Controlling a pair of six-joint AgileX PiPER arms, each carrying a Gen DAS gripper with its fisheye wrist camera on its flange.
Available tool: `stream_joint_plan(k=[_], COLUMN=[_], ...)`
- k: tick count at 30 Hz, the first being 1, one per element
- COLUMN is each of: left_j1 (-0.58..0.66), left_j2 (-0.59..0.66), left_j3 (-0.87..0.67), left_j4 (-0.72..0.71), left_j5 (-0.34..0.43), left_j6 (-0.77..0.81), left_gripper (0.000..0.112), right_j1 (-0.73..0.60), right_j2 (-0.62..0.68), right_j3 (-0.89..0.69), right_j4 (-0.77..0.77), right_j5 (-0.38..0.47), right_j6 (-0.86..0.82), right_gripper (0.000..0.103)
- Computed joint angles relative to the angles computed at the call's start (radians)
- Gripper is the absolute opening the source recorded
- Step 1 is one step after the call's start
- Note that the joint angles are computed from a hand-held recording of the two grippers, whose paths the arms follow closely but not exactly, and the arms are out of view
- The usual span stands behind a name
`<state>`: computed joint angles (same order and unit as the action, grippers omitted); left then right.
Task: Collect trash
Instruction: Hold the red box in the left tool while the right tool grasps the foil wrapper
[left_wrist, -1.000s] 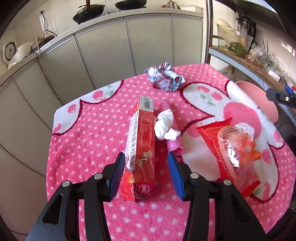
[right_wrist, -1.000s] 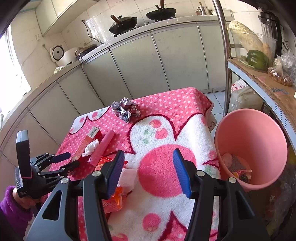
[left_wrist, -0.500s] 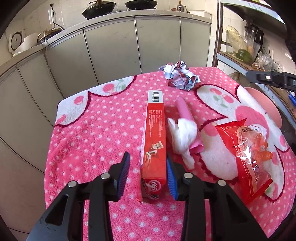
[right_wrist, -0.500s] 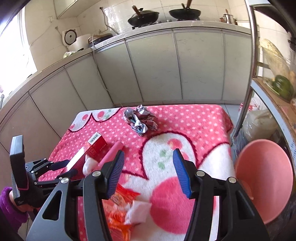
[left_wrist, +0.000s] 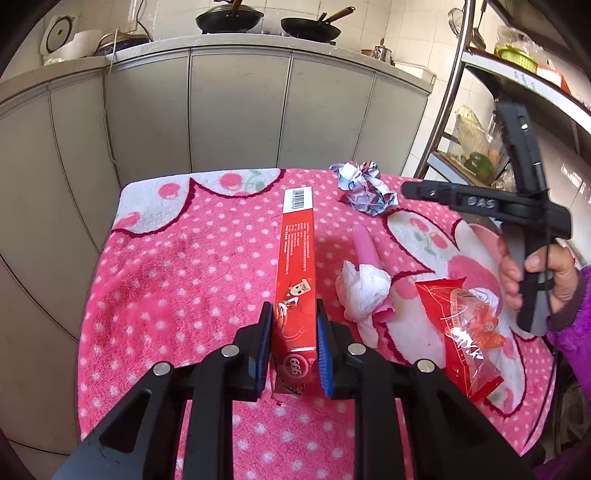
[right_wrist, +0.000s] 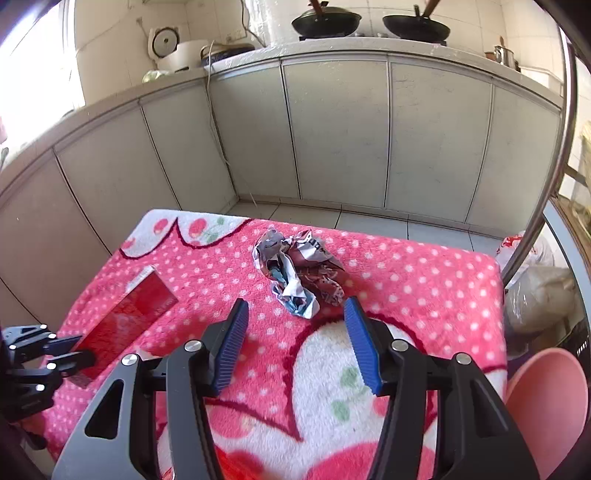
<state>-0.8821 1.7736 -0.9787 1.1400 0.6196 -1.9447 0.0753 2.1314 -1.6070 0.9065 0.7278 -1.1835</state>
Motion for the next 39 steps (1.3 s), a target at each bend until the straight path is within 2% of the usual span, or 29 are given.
stream_joint_plan(k=[3, 5, 9, 11, 16, 20, 27, 34, 39], left_j1=[0.007, 0.008, 0.002, -0.004, -0.028, -0.064, -0.126, -0.174, -0.194], left_j2=[-0.026, -0.033, -0.039, -0.041, -0.053, -0.065, -0.063, -0.036, 0.01], left_j3=[0.032, 0.044, 0.057, 0.059, 0.057, 0.039, -0.023, -0.114, -0.216], left_j4=[0.038, 0.056, 0.072, 0.081, 0.082, 0.071, 0.048, 0.036, 0.024], left_j5=[-0.018, -0.02, -0.021, -0.017, 0.01, 0.058, 0.132, 0.18, 0.192], left_j6=[-0.053, -0.076, -0.106, -0.117, -0.132, -0.118, -0.09, -0.046, 0.022], left_gripper=[0.021, 0.021, 0.021, 0.021, 0.021, 0.02, 0.02, 0.02, 0.02], right_j1=[0.037, 0.061, 0.083, 0.083, 0.051, 0.011, -0.1, -0.24, -0.34], right_j2=[0.034, 0.052, 0.066, 0.062, 0.016, -0.079, -0.232, -0.337, -0.371], right_j3=[-0.04, -0.057, -0.072, -0.07, -0.017, 0.087, 0.244, 0.34, 0.376], right_j4=[-0.067, -0.111, -0.173, -0.195, -0.112, -0.01, 0.162, 0.263, 0.297], right_j5=[-0.02, -0.047, -0.079, -0.079, -0.047, -0.036, 0.044, 0.146, 0.187], right_j6=[0.062, 0.102, 0.168, 0.192, 0.122, -0.001, -0.17, -0.252, -0.273], right_gripper=[0.041, 0.027, 0.015, 0.005, 0.004, 0.002, 0.001, 0.001, 0.001])
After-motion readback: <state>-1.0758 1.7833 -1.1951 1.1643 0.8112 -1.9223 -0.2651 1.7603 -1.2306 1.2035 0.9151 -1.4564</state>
